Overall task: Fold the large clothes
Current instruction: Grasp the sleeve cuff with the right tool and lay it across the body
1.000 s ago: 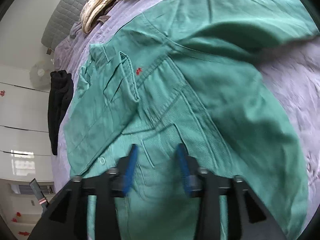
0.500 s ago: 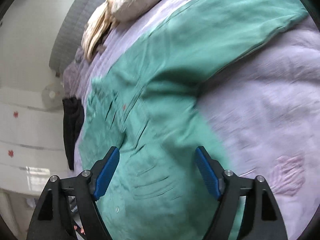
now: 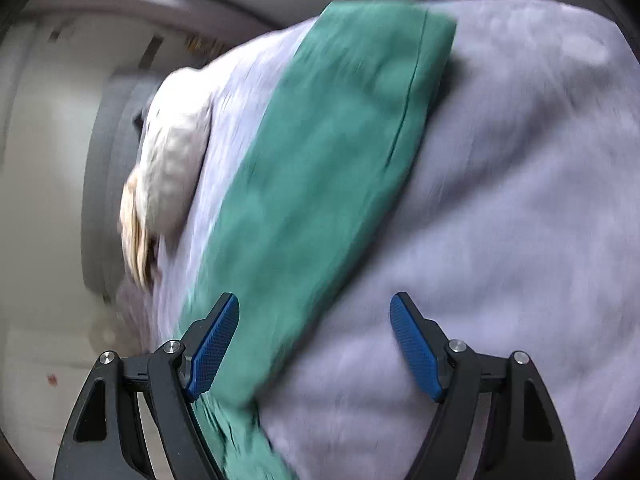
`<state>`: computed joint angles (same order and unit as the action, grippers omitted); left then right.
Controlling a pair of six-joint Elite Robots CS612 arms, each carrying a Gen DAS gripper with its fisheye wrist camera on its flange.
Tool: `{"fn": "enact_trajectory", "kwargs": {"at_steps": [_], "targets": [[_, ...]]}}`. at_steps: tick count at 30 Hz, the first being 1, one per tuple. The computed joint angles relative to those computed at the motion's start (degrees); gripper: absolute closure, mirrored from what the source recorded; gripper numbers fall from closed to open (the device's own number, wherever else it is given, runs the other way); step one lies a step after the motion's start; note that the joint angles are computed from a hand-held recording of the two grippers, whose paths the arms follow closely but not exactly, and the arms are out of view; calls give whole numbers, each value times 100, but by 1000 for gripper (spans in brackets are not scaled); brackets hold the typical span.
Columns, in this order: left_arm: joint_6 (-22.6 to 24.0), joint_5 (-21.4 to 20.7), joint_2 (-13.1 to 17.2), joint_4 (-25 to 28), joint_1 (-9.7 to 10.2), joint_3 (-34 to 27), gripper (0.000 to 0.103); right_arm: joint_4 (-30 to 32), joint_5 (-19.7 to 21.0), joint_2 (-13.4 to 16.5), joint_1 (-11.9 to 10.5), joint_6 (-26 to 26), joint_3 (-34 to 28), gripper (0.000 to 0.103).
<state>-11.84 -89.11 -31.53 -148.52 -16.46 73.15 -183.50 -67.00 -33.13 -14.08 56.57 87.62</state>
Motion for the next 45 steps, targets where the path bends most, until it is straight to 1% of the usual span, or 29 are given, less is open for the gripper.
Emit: {"fn": "enact_trajectory", "kwargs": {"at_steps": [4,5,9,11,12,14,15,17,18,19,20,21,23,24,26,27,29,30,31,33,34,35,37,38,39,40,42,44,45], "targets": [[8,-46,64,23,-72,-87,0,-275,-70,192,-128,498,-264,22],[-1,-51,33,4,-74,-42,0,-335,-103,225,-150,575,-318,22],[-62,-96,140,-52,-74,-185,0,-444,-168,310,-204,944,-464,24],[-116,-26,147,-148,-106,-170,0,-363,-73,367,-241,1127,-558,59],[-103,-8,87,-200,-95,-73,0,-318,33,396,-257,1211,-590,101],[-91,-82,81,-167,-72,-71,0,-325,-19,399,-238,1190,-609,99],[-89,-114,61,-152,-58,-41,0,-259,-106,358,-200,950,-629,100],[-76,-172,-27,-183,11,74,0,-79,-125,301,-113,444,-757,100],[-55,-207,-42,-200,44,93,0,12,-93,268,-50,58,-855,100],[-82,-135,-140,-258,31,229,0,71,-73,232,1,-207,-906,100],[-76,-38,-147,-274,42,243,0,172,-18,211,82,-585,-1031,100],[-65,23,-150,-285,68,256,0,237,45,193,143,-841,-1109,100],[-113,-33,-163,-288,109,267,0,441,358,237,334,-1473,-1459,99],[-165,-47,-176,-319,155,290,0,510,505,261,413,-1679,-1588,99],[-258,31,-226,-511,210,399,0,811,858,381,668,-2341,-2041,99],[-314,120,-252,-616,229,459,0,936,929,402,769,-2627,-2156,99],[-423,251,-305,-842,303,584,0,1357,1095,508,1058,-3363,-2520,99],[-451,301,-318,-917,335,624,0,1645,1139,590,1231,-3761,-2732,99],[-486,387,-348,-1021,352,710,0,1836,1161,651,1350,-4021,-2851,99],[-504,507,-356,-1099,425,761,0,2574,1082,863,1657,-4614,-3225,100],[-533,536,-352,-1120,465,778,0,2835,1031,958,1761,-4766,-3357,100],[-569,549,-353,-1134,493,802,0,3237,959,1122,1880,-4911,-3593,100],[-639,562,-338,-1123,563,820,0,4003,718,1451,2041,-4977,-4086,100],[-673,572,-336,-1111,583,833,0,4212,688,1492,2048,-4984,-4109,99],[-696,559,-343,-1130,620,869,0,4520,592,1581,2078,-4911,-4249,95],[-697,543,-343,-1164,646,891,0,4666,483,1587,2098,-4754,-4242,95],[-686,523,-367,-1267,694,972,0,4420,651,1493,2057,-4399,-3989,95],[-666,493,-390,-1329,740,1040,0,4030,759,1390,1997,-3991,-3761,88],[-674,471,-401,-1351,762,1069,0,3742,779,1349,1970,-3659,-3646,84]]}}
